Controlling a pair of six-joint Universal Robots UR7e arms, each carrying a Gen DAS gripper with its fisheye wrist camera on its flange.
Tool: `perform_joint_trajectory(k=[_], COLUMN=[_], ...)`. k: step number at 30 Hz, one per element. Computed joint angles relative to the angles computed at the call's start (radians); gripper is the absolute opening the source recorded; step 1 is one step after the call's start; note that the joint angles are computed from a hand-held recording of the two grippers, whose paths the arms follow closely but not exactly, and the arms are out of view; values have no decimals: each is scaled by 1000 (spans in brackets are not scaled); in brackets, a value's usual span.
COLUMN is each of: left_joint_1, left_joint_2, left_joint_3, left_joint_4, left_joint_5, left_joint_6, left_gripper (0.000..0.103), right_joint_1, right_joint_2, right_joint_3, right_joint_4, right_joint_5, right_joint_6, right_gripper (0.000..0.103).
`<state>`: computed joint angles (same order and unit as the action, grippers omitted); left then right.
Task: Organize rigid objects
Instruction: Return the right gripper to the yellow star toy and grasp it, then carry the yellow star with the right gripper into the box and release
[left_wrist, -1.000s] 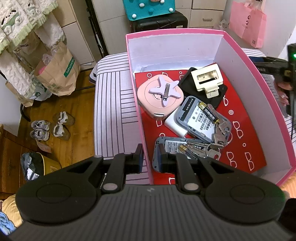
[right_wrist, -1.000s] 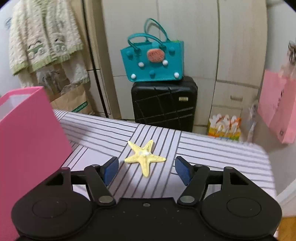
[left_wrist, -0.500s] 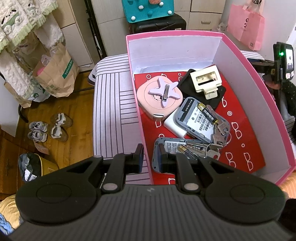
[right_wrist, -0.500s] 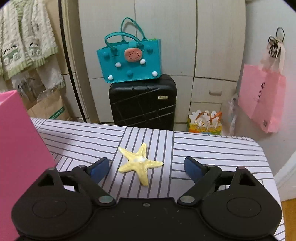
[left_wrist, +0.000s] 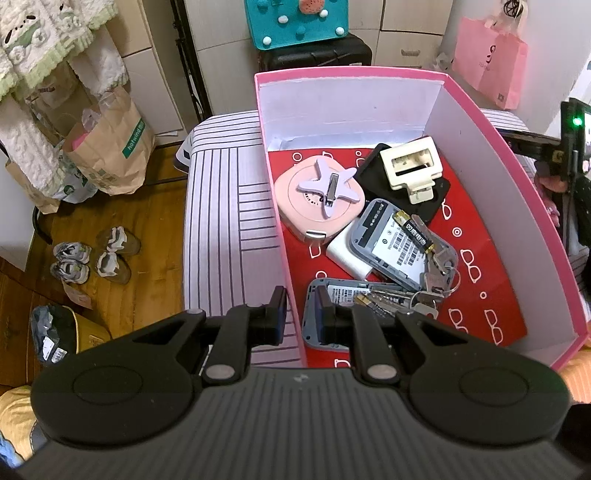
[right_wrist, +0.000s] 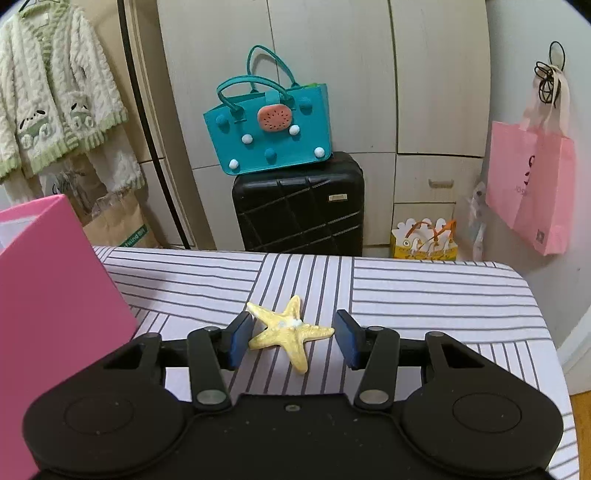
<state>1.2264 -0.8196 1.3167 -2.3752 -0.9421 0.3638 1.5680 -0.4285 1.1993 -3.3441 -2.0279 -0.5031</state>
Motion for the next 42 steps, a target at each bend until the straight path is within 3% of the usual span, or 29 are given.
perform_joint_trajectory(k=[16,27,31,38,42], left_joint_1=[-2,6,9,12,12], left_joint_2=[-5,-12,-18,-23,-23], left_joint_3=[21,19,26,40,42], left_joint_4=[-35,-36,-52,-78,-80], left_joint_5=[2,-26,-44,-51,-50], left_joint_6=[32,26,31,28,31], left_gripper=[13,13,13,13,13], right_joint_1=[22,107,150,184,196], right_joint_2=[-104,-210,-243,-239,-186], right_joint_3=[190,327,320,231,169], right_joint_4=[-57,-118,-11,332,443], right_joint_5=[30,119,166,272,263], right_joint_6=[-48,-65,-52,18,-5], right_gripper=[54,54,54,54,54])
